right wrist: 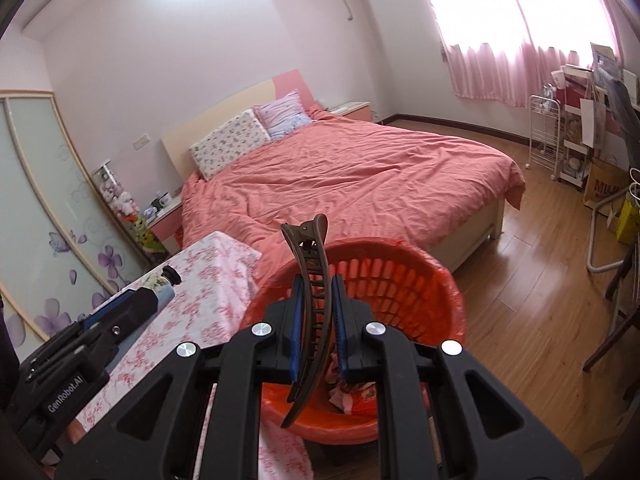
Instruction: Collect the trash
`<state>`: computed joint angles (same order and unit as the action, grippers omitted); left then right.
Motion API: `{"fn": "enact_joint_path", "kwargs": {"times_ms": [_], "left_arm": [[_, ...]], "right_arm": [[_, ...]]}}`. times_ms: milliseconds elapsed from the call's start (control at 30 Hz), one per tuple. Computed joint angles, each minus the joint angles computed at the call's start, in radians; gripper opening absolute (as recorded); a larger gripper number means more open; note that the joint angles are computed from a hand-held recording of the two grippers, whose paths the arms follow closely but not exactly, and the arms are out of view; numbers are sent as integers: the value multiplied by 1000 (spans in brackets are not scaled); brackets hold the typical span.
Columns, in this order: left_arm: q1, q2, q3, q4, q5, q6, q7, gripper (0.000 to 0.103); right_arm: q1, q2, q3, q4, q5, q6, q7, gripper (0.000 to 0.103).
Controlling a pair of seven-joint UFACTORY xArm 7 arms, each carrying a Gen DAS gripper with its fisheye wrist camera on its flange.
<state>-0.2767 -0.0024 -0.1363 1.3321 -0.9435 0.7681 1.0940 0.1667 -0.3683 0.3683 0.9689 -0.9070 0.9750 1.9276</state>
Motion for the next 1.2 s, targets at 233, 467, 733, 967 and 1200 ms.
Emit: {"fn": "enact_joint_path", "kwargs": {"times_ms": [233, 467, 733, 967, 1200], "left_arm": [[-26, 82, -38, 40, 47, -30, -38, 29], [-20, 150, -55, 61, 161, -117, -142, 52], [74, 72, -23, -10, 98, -133, -60, 69], [112, -142, 95, -200, -55, -153, 137, 96], [100, -325, 215, -373, -100, -234, 244, 99]], "right_arm": [[-32, -27, -32, -55, 1, -79, 27, 14], [-67, -2, -53, -72, 32, -153, 2, 46], [-22, 7, 49, 3, 10, 37, -8, 70], [89, 150, 182, 208, -101, 362, -12, 98], [255, 408, 275, 473, -248, 791, -70, 101]]}}
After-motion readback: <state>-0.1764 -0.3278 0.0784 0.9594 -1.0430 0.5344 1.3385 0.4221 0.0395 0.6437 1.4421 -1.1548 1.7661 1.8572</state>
